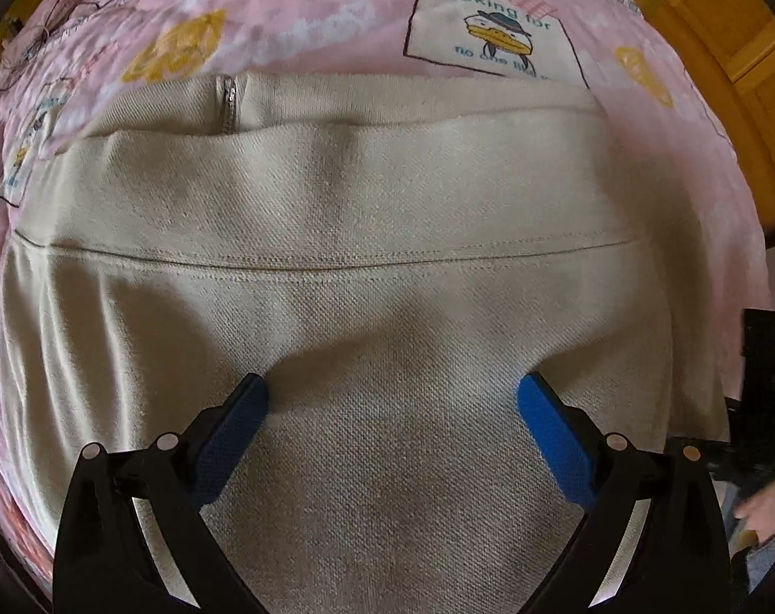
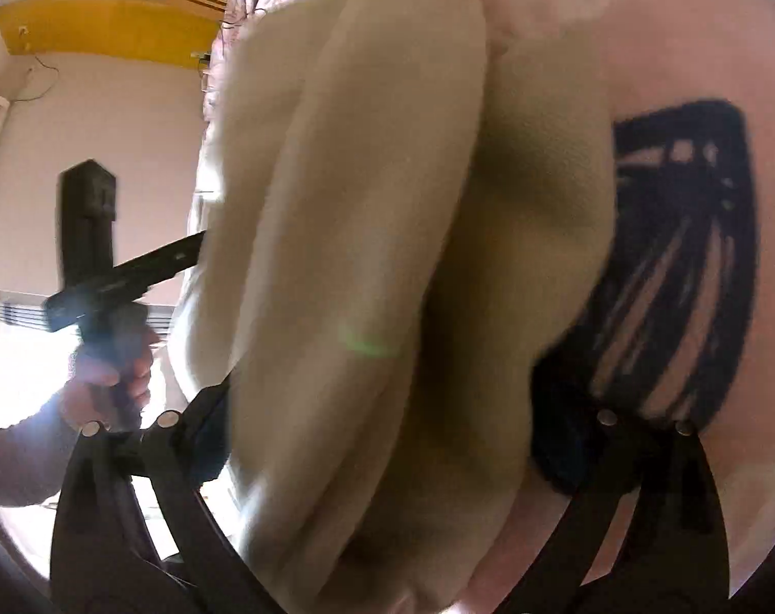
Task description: Fold large clothes
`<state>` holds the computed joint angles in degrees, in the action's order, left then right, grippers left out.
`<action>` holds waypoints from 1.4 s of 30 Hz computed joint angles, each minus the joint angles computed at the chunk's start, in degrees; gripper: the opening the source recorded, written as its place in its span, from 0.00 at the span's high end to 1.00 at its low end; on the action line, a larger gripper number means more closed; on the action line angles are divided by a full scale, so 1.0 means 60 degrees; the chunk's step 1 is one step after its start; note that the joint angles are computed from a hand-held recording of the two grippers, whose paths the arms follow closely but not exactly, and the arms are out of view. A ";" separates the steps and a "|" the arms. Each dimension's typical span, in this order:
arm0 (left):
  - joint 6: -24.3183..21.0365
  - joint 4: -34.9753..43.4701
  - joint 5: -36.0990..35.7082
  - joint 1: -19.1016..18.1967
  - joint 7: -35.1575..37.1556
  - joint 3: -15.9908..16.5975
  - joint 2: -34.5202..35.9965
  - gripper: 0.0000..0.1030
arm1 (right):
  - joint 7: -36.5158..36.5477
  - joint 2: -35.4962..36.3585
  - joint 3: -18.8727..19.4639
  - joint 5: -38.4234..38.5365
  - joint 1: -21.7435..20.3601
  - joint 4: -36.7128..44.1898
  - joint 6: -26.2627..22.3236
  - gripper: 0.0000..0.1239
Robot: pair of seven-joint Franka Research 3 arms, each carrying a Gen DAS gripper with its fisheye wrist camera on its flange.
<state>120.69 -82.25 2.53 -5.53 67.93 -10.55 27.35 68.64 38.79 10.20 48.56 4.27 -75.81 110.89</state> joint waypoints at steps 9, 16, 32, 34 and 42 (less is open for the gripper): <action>0.0546 -0.0575 -0.0004 0.0062 0.0295 -0.0038 -0.0270 0.08 | -0.0013 -0.0789 -0.0051 0.0506 -0.0082 -0.1203 0.0811 0.84; 0.0905 -0.1204 0.0093 0.0065 0.0091 0.0035 -0.0763 0.08 | -0.0228 -0.1212 0.0107 0.0858 0.0122 -0.1093 0.1029 0.88; 0.2418 -0.2655 -0.2551 0.0045 -0.1562 -0.0702 -0.1761 0.09 | 0.0912 -0.3817 -0.0560 0.2120 0.0254 -0.2395 0.0659 0.90; 0.2461 -0.2454 -0.3299 0.0090 -0.1192 -0.0901 -0.1598 0.09 | 0.1332 -0.3994 -0.0737 0.1668 0.0353 -0.2285 0.0724 0.90; 0.1999 -0.1601 -0.1391 0.0234 -0.0835 0.0226 -0.1392 0.10 | 0.2871 -0.2934 -0.0567 -0.1409 0.1754 0.0185 0.1149 0.90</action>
